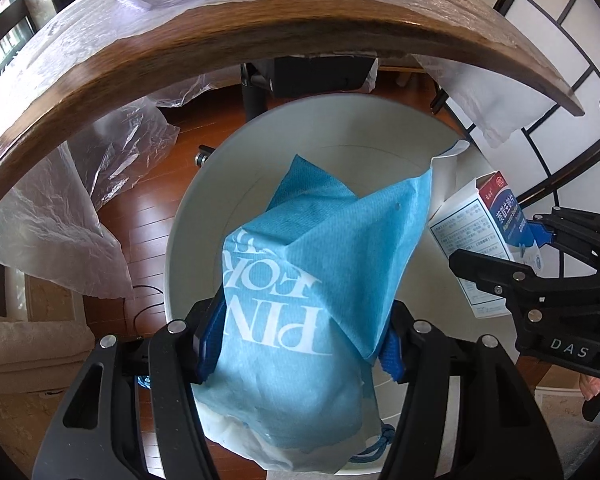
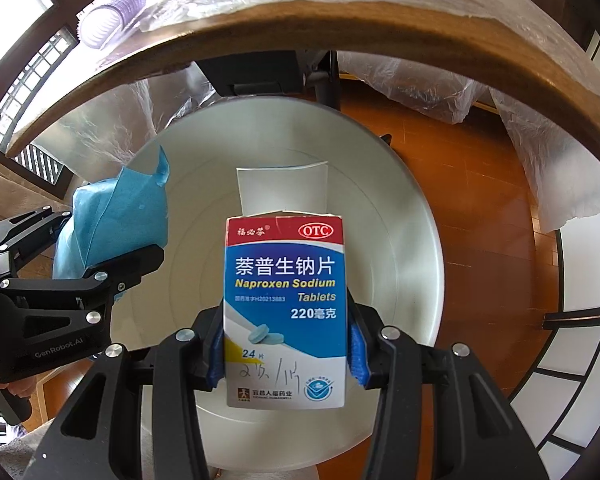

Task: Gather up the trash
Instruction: 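Open both tools to drop the bag and box into the bin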

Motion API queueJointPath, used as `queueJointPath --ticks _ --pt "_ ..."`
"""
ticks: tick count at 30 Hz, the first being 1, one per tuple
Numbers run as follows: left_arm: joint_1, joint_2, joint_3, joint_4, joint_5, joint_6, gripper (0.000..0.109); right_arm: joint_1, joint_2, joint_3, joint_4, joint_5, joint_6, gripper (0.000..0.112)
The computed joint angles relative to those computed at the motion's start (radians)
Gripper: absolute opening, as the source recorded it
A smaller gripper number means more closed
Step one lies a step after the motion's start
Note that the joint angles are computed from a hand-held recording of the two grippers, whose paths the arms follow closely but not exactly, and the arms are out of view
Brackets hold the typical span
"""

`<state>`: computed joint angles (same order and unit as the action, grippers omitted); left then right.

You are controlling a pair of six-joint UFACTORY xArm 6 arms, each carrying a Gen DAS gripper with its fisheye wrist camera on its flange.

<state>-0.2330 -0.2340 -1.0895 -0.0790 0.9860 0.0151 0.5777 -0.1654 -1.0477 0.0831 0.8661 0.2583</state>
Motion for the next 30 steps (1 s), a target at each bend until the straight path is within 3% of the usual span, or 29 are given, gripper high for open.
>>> queueJointPath --ticks 30 --pt "-0.009 0.027 0.008 0.019 -0.008 0.026 0.062 0.005 0.032 -0.011 -0.012 0.011 0.032 0.046"
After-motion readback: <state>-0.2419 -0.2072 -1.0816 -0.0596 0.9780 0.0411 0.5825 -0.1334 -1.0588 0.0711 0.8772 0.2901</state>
